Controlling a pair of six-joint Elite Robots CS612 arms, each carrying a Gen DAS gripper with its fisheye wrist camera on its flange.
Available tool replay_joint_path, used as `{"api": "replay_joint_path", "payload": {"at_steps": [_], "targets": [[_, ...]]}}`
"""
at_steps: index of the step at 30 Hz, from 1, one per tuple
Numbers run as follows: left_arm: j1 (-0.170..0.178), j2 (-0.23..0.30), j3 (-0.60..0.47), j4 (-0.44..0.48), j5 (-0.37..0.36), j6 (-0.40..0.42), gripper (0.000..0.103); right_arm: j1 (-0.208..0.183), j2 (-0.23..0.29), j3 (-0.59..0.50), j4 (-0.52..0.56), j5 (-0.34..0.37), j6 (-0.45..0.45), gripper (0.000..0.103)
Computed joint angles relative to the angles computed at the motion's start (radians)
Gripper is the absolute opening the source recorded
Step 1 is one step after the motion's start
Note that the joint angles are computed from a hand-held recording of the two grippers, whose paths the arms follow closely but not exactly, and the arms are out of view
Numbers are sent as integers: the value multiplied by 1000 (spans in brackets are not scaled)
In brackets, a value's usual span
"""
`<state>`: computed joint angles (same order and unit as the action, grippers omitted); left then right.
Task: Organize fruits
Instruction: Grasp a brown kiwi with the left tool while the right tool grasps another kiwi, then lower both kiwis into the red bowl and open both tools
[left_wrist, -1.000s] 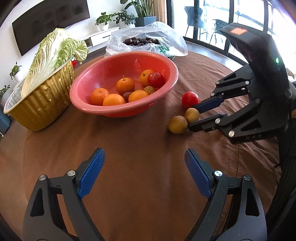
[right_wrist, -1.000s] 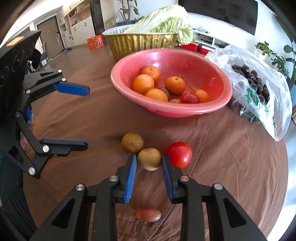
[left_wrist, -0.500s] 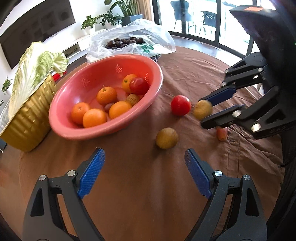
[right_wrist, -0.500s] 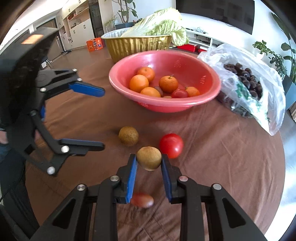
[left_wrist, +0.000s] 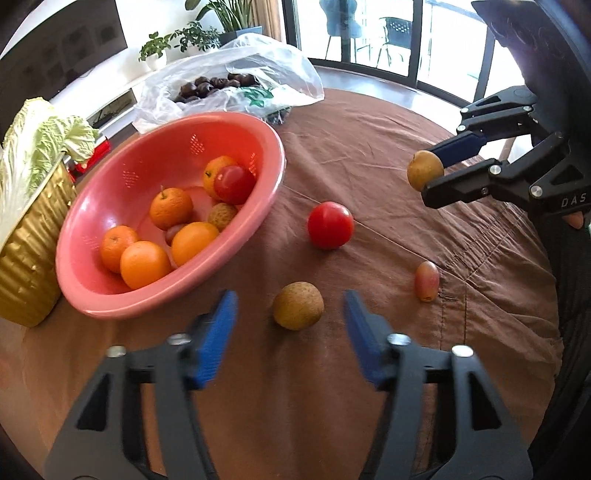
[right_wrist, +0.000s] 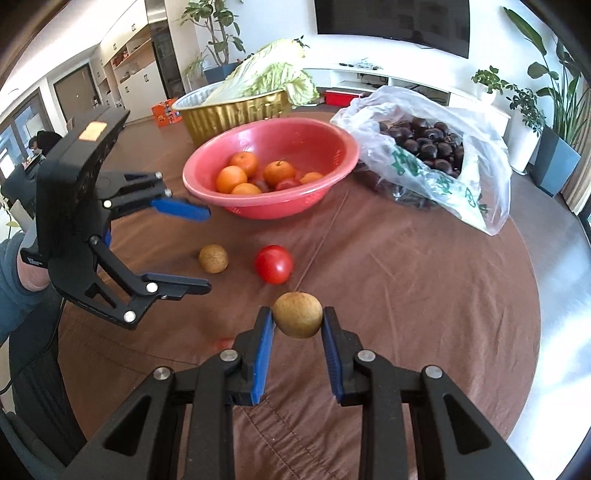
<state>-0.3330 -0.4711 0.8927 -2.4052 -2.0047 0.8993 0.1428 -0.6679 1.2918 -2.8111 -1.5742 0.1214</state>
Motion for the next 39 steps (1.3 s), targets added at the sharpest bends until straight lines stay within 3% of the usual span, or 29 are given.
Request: {"api": "replay_joint_path", "payload": {"at_steps": [8, 16, 26, 31, 39], "targets": [[-1, 9, -15, 41, -10, 16, 27, 1, 4, -6, -5, 7, -1, 29], [12, 0, 0, 23, -35, -18, 27, 2, 3, -8, -9, 0, 3, 29], [63, -49, 29, -63, -81, -92, 27, 6, 6, -51, -22, -8, -41, 29], [71, -18, -62, -92, -78, -147, 27, 11, 34, -131, 8, -12, -92, 29], [41, 91, -277, 61, 0, -107, 27, 5, 109, -290, 104, -14, -110, 29]]}}
